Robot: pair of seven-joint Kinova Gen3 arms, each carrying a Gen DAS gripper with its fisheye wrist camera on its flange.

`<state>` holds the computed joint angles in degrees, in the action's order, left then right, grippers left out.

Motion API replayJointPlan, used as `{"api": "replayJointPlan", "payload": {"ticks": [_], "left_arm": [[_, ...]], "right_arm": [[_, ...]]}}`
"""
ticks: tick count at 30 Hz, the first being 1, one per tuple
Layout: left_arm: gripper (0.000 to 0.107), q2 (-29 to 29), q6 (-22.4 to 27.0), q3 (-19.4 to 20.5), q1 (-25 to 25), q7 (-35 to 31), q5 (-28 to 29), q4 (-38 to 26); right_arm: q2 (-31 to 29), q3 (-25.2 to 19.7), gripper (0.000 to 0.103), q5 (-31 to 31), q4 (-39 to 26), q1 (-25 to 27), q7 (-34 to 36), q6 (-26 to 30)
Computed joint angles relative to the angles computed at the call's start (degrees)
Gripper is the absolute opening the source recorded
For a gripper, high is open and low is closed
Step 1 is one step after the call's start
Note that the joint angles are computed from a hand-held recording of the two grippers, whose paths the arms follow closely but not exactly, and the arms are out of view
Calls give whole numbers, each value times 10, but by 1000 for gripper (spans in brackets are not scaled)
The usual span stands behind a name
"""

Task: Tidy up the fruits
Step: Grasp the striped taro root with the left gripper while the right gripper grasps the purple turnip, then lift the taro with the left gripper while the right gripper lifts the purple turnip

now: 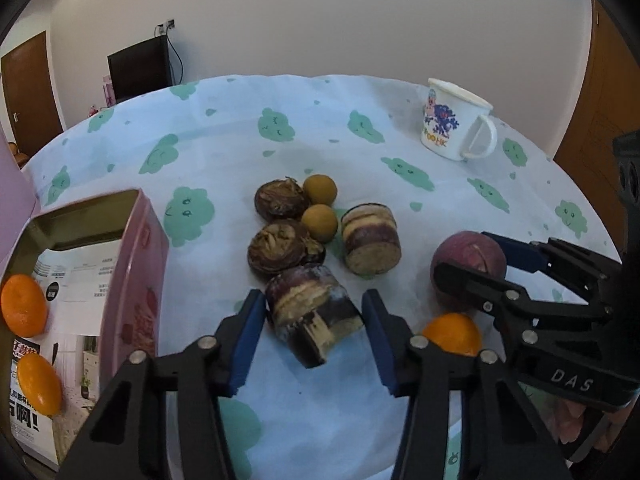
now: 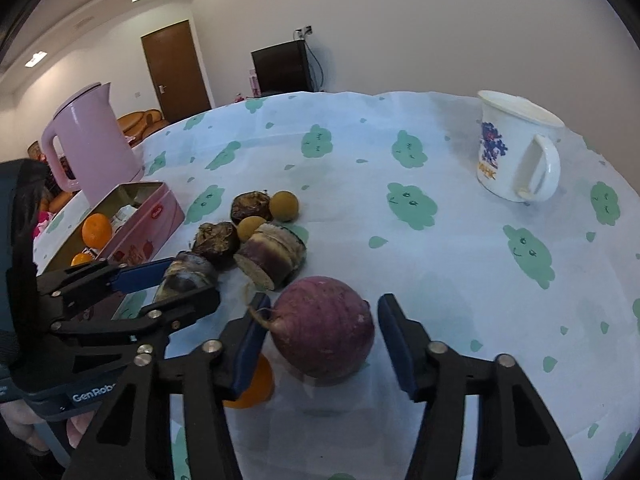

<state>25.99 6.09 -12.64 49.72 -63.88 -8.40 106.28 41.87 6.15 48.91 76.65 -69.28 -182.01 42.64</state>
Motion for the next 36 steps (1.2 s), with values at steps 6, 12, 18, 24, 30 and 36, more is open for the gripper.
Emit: {"api": "replayJointPlan", "payload": {"ticks": [6,12,18,24,30,36], "left_arm": [[47,-5,-14,13,-14,-8,4,10],[47,-8,-37,-27,24,-24,23,22],[46,-12,-69,-71,65,-54,62,40],[46,-17,-103,-101,93,-94,108,60],[45,-20,-133,-119,113,-136,157,77],[43,-25,-167,-132,131,-182,208,96]], "right_arm": [[-3,7,53,6,8,-5,-21,-1],[-9,15,53,43,26,-19,-68,-5],[-13,11,53,77,35,-25,-99,5],[-17,5,53,114,47,-29,-133,12],[-20,-5,53,154,57,-33,-165,25],[-21,-18,53,188,64,-34,-192,41]]}}
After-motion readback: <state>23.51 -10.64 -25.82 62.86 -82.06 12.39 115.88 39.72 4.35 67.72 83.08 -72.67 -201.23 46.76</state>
